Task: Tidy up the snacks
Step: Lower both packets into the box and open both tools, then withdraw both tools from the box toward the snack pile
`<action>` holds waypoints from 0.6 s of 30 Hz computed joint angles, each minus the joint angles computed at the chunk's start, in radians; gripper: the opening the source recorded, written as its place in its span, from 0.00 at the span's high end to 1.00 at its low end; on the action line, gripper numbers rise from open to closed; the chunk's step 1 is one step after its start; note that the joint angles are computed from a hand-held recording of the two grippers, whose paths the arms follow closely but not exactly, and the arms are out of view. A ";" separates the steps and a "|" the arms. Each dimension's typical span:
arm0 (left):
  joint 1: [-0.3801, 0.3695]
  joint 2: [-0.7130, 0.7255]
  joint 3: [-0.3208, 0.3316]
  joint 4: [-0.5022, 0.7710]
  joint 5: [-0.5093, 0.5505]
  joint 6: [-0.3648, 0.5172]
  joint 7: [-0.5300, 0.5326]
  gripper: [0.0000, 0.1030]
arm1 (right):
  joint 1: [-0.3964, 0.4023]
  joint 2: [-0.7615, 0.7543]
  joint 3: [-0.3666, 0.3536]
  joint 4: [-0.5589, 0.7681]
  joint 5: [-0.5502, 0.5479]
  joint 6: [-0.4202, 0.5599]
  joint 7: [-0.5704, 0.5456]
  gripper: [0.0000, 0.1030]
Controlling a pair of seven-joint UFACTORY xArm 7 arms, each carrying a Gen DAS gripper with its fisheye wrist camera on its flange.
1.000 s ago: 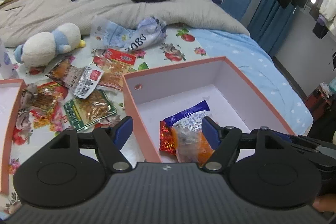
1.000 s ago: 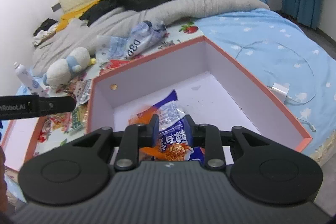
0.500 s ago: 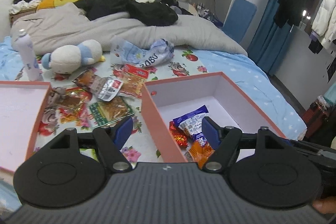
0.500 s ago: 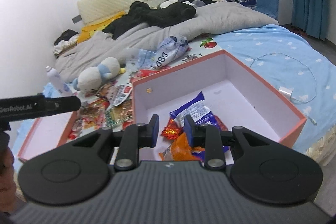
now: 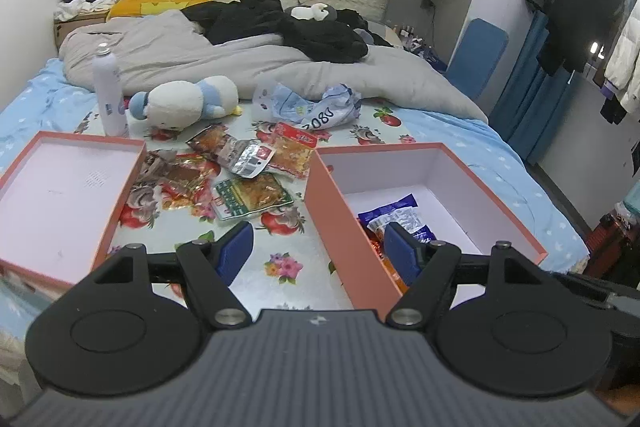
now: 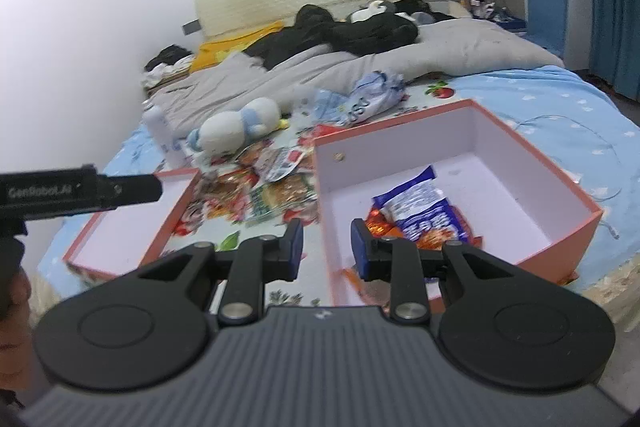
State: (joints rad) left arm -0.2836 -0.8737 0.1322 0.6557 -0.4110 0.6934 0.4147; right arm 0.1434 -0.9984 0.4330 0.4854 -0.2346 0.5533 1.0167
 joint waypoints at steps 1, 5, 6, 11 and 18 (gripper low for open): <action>0.007 -0.009 0.002 -0.005 0.006 0.006 0.001 0.26 | 0.011 0.003 0.004 -0.001 0.002 -0.007 -0.002 0.70; 0.033 -0.059 0.016 -0.038 0.025 0.022 0.007 0.26 | 0.048 0.032 0.020 0.001 0.014 -0.029 -0.002 0.70; 0.041 -0.064 0.016 -0.043 0.028 0.022 0.003 0.26 | 0.059 0.045 0.018 0.000 0.024 -0.043 0.002 0.70; 0.079 -0.093 0.030 -0.065 0.054 0.040 -0.002 0.26 | 0.079 0.098 0.031 0.010 0.023 -0.085 0.000 0.70; 0.116 -0.052 0.042 -0.067 0.076 0.062 -0.012 0.26 | 0.090 0.170 0.040 0.037 0.008 -0.086 -0.006 0.70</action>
